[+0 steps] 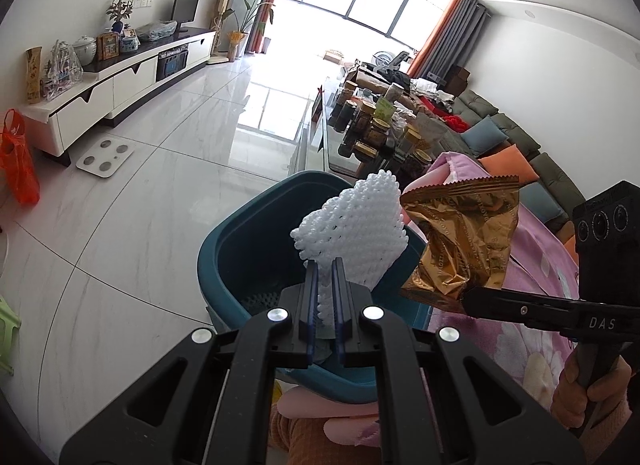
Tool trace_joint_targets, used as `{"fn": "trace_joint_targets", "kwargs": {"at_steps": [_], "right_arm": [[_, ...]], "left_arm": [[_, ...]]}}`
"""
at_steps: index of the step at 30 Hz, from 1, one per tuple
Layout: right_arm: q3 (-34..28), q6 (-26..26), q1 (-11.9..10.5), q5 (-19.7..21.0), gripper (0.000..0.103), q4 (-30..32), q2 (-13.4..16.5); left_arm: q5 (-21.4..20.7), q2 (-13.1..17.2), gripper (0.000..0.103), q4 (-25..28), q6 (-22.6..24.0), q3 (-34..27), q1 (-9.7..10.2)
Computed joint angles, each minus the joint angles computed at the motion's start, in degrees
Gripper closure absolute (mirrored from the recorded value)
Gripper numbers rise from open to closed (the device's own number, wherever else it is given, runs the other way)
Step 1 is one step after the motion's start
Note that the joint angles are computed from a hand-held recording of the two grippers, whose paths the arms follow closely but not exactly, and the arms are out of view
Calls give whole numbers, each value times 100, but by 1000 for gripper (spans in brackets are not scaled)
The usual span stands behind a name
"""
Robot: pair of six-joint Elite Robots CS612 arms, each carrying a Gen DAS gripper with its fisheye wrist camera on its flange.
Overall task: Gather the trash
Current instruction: 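Lower both tools into the teal bin and open them to release, then move both open tools back over the table toward the remaining trash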
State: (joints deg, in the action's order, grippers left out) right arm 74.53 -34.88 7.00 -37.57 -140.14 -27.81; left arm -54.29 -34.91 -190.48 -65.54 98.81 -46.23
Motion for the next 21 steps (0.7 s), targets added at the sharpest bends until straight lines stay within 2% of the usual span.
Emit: {"fn": "trace_joint_targets", "kwargs": {"at_steps": [6,9,12,15,21], "right_arm": [[-205,166,83,-156,94,110,92],[-239,286,108,-190,91,60,118],[-219,305,99,-174,87,0,114],[-181,391,89,-165,85,-102,109],[-126,604,33,-67,74,-356,110]], "left_arm": [[-99,95,94,122,1,-176,93],[-193,153,86,136,26,-239,155],[-273,212,84,155,66,-320,195],[-243,249,77,138,113,-367,207],[-63,279,74,51,250,-403,129]]}}
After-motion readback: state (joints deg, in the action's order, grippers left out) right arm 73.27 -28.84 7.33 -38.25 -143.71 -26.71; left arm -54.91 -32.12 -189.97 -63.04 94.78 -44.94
